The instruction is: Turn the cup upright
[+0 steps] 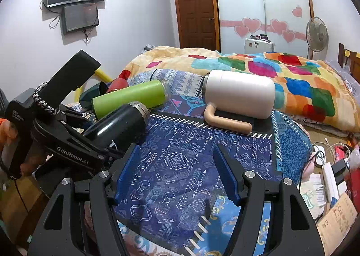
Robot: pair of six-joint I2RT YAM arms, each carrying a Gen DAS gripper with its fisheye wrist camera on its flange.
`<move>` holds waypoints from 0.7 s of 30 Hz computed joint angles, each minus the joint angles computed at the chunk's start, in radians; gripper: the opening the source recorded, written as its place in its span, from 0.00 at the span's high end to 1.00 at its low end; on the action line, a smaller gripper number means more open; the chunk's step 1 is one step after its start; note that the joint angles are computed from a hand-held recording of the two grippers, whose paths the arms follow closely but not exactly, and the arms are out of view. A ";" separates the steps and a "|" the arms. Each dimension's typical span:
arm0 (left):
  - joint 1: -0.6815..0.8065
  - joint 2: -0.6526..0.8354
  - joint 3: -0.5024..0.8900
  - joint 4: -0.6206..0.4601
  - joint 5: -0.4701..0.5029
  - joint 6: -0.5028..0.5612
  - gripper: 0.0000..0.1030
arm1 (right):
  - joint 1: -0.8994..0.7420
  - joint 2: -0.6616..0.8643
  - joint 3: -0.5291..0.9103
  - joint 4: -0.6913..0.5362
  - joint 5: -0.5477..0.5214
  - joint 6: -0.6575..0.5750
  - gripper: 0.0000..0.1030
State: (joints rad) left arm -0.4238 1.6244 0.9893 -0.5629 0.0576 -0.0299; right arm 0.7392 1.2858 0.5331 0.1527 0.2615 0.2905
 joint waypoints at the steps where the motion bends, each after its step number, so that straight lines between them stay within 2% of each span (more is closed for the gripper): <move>1: -0.002 -0.002 -0.001 0.003 -0.003 -0.004 0.30 | 0.001 -0.002 0.000 -0.002 0.001 0.000 0.38; 6: -0.016 -0.095 -0.044 0.028 -0.032 0.003 0.37 | 0.001 -0.037 -0.006 -0.016 0.012 0.000 0.38; 21: -0.021 -0.525 -0.144 -0.005 -0.036 0.020 0.38 | 0.041 -0.146 0.021 -0.065 0.069 0.000 0.38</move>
State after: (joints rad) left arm -0.4446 1.0999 0.8451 -0.5677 0.0218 -0.0100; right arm 0.7797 1.1399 0.5542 0.0882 0.3303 0.2901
